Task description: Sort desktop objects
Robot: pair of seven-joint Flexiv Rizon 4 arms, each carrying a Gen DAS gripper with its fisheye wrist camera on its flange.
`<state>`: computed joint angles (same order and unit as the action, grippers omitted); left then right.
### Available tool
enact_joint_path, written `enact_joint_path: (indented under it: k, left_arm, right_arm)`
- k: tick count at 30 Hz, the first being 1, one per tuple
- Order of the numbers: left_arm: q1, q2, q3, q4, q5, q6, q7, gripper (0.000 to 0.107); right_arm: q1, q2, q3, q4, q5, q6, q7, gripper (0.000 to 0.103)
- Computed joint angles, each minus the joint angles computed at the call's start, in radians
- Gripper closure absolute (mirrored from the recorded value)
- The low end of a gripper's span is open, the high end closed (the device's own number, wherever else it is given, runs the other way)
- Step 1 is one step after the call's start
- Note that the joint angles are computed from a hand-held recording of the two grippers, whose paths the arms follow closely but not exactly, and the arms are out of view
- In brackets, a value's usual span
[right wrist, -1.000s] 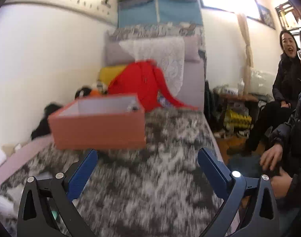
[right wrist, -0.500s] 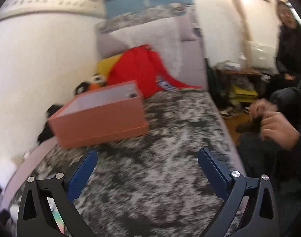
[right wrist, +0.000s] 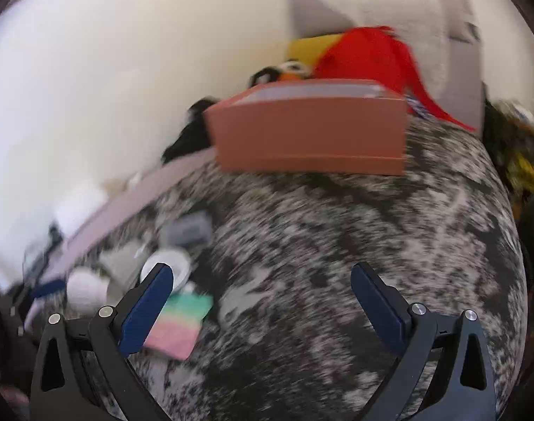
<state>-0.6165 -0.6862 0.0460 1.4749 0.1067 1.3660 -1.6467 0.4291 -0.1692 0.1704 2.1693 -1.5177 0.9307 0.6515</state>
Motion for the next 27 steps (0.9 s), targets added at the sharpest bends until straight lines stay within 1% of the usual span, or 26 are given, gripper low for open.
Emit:
enact_joint_path:
  k: [2,3,4,6,7,8,9,10,11,14,16,18,20,21,23,25,26,27]
  left_arm:
    - [-0.011,-0.018,0.021,-0.024,-0.006,-0.020,-0.032,0.005]
    - [-0.018,-0.024,0.033,-0.036,-0.006,-0.034,-0.050,0.005]
    - [-0.024,-0.029,0.043,-0.049,-0.005,-0.049,-0.070,0.005]
    - [-0.015,-0.027,0.034,-0.059,-0.004,-0.061,-0.082,0.005]
    - [-0.009,-0.023,0.026,-0.063,-0.006,-0.067,-0.085,0.005]
    - [-0.010,-0.019,0.028,-0.068,0.001,-0.065,-0.090,0.005]
    - [-0.017,-0.018,0.037,-0.078,0.012,-0.062,-0.102,0.005]
    - [-0.020,-0.017,0.036,-0.091,0.017,-0.062,-0.107,0.005]
    - [-0.023,-0.017,0.036,-0.103,0.021,-0.062,-0.112,0.005]
    - [-0.034,-0.010,0.035,-0.127,0.033,-0.080,-0.126,0.005]
    - [-0.045,-0.003,0.039,-0.136,0.053,-0.094,-0.130,0.005]
    - [-0.072,-0.007,0.069,-0.168,0.092,-0.119,-0.153,0.005]
    - [-0.090,-0.021,0.087,-0.214,0.123,-0.147,-0.176,0.005]
    - [-0.097,-0.031,0.093,-0.242,0.136,-0.166,-0.187,0.005]
    - [-0.103,-0.047,0.092,-0.296,0.153,-0.201,-0.205,0.005]
    - [-0.110,-0.043,0.093,-0.310,0.181,-0.206,-0.223,0.005]
    - [-0.113,-0.042,0.094,-0.317,0.194,-0.209,-0.232,0.005]
    - [-0.114,-0.036,0.090,-0.314,0.207,-0.208,-0.228,0.005]
  right_arm:
    - [0.015,-0.042,0.003,-0.034,0.033,0.009,-0.084,0.000]
    - [0.027,-0.063,0.004,-0.051,0.066,0.002,-0.143,0.000]
    - [0.044,-0.078,0.006,-0.065,0.108,-0.026,-0.203,0.000]
    - [0.093,-0.084,0.011,-0.088,0.174,-0.144,-0.302,0.000]
    - [0.118,-0.073,0.010,-0.092,0.174,-0.215,-0.315,0.000]
    - [0.140,-0.054,0.008,-0.090,0.146,-0.289,-0.302,0.000]
    - [0.161,-0.035,0.003,-0.087,0.079,-0.378,-0.259,0.000]
    - [0.166,-0.026,0.002,-0.089,0.038,-0.432,-0.236,0.000]
    - [0.167,-0.024,-0.001,-0.106,0.024,-0.493,-0.242,0.000]
    - [0.170,-0.035,0.009,-0.179,0.139,-0.622,-0.361,0.000]
    - [0.194,-0.027,0.025,-0.185,0.179,-0.727,-0.338,0.000]
    - [0.208,-0.003,0.051,-0.141,0.188,-0.756,-0.241,0.000]
    - [0.205,0.010,0.066,-0.102,0.196,-0.739,-0.171,0.000]
    - [0.197,0.013,0.064,-0.093,0.192,-0.720,-0.162,0.000]
    - [0.162,0.019,0.051,-0.087,0.197,-0.645,-0.210,0.000]
    - [0.159,0.028,0.057,-0.087,0.246,-0.687,-0.238,0.000]
    - [0.165,0.046,0.069,-0.069,0.271,-0.716,-0.195,0.000]
    - [0.163,0.067,0.080,-0.044,0.279,-0.706,-0.142,0.000]
